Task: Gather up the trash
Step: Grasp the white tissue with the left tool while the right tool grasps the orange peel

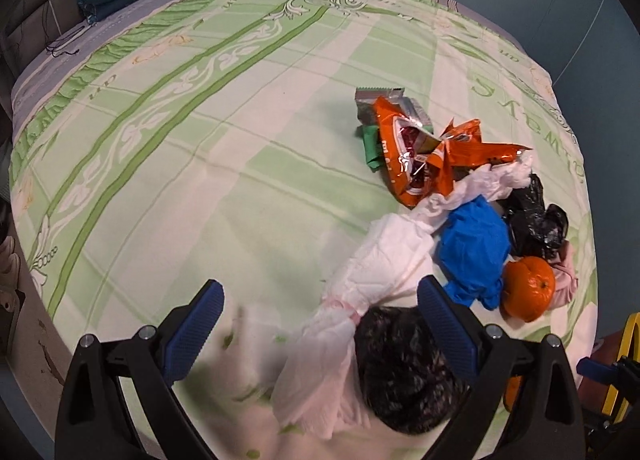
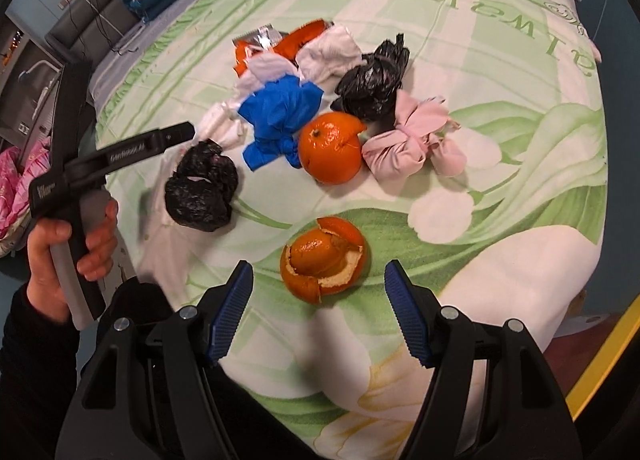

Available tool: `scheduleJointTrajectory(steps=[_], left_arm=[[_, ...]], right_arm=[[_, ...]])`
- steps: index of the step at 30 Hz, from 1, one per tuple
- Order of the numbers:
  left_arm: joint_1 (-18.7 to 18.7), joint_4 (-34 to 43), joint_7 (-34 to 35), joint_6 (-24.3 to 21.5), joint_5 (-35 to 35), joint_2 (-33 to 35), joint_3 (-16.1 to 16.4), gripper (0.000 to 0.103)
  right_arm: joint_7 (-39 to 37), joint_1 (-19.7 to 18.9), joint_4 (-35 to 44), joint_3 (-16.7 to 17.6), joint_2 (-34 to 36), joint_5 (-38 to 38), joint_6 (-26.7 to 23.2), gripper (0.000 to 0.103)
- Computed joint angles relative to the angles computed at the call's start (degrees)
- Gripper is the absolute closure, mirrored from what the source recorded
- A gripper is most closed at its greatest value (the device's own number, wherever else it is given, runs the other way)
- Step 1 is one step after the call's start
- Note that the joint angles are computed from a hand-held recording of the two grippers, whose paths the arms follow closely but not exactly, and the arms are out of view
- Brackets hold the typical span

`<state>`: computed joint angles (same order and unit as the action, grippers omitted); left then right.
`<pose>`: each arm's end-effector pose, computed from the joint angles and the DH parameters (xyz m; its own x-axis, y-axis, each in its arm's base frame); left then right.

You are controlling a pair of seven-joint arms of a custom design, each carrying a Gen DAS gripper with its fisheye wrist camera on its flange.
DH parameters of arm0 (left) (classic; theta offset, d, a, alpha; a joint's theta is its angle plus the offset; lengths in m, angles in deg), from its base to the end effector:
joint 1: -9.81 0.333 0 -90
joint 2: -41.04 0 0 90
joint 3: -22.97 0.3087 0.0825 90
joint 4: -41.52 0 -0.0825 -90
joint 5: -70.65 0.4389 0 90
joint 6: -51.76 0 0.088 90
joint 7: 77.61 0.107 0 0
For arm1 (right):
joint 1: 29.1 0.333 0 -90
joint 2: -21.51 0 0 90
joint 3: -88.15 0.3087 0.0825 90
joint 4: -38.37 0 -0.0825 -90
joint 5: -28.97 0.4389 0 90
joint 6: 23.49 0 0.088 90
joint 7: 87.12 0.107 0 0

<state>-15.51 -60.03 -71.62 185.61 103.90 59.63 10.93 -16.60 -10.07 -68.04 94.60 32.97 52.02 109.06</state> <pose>0.5755 -0.4152 0.3735 0.4314 -0.8934 0.1253 -0.7856 -0.4403 -0.4348 0.6135 0.2972 0.4081 0.5350 -0.7975 -0.2788 -0.8359 -0.4517 -0.3117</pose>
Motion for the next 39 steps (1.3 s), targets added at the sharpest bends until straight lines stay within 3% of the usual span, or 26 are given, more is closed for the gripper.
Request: scheduleJointTrajectory(steps=[5, 15, 25, 28, 39], left_arm=[[0.74, 1.15, 1.83, 2.58, -1.42, 2.40, 0.20, 0.010], [0.93, 1.57, 4.49, 6.43, -2.66, 4.36, 0.93, 0.032], [0.88, 0.43, 6.72, 9.05, -3.51, 3.82, 1.03, 0.080], [1.08, -0.90, 6.36, 10.41, -3.93, 2.97, 1.00, 0.084], [0.59, -5.64, 1.12, 10.62, -0.73, -1.84, 1.14, 0.086]], right_arm=[[1.37, 0.94, 1.36, 0.04, 1.81, -2.55, -0.33, 0.038], [4.10, 2.48, 4.57, 0.00, 5.64, -7.22, -0.86, 0.040], [6.45, 3.39, 6.11, -0.23, 8.04, -10.05, -1.06, 0.050], [6.66, 3.23, 5.60, -0.07, 7.66, -9.43, -0.44, 0.054], [4.86, 2.58, 1.43, 0.12, 4.56, -8.33, 2.63, 0.064]])
